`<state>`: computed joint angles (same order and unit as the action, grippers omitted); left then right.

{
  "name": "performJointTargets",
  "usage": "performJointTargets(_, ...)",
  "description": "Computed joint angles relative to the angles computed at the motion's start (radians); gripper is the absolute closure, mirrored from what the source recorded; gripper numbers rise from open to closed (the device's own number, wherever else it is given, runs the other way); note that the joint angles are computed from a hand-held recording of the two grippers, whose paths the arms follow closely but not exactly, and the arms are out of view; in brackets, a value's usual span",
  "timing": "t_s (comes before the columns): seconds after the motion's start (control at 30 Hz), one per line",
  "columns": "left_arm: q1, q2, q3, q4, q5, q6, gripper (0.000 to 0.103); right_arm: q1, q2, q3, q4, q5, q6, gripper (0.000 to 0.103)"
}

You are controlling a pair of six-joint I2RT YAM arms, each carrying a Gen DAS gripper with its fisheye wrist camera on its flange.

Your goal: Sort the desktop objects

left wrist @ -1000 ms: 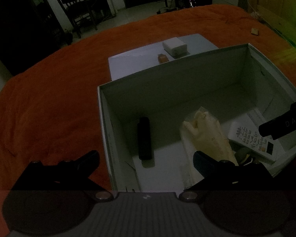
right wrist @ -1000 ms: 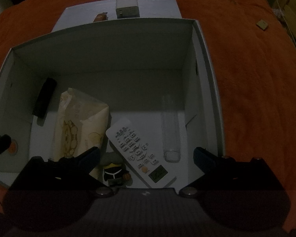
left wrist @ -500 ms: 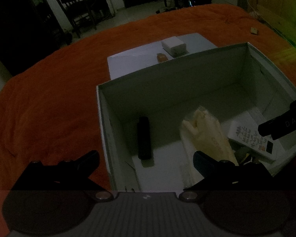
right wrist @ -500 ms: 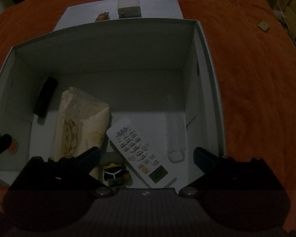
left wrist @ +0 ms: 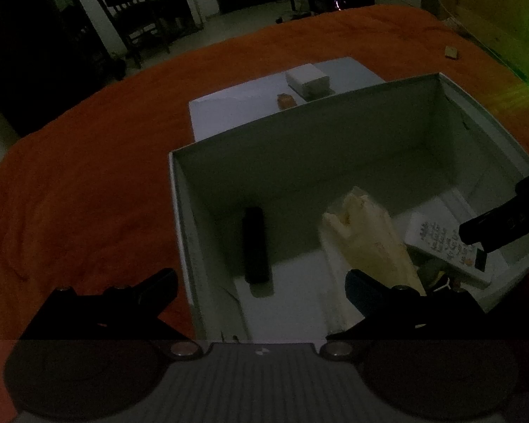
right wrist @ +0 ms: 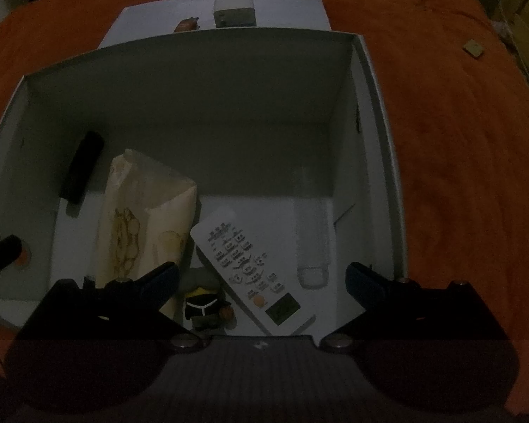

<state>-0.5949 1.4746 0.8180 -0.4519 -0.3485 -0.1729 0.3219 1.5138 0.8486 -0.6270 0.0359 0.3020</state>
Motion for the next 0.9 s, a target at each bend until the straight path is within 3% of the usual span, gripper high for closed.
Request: performJointTargets(0.9,0.003,-0.002,-0.002,0.0,0.009,0.003,0.0,-0.001,0.004,0.003,-0.005,-0.005,-0.01,0.0)
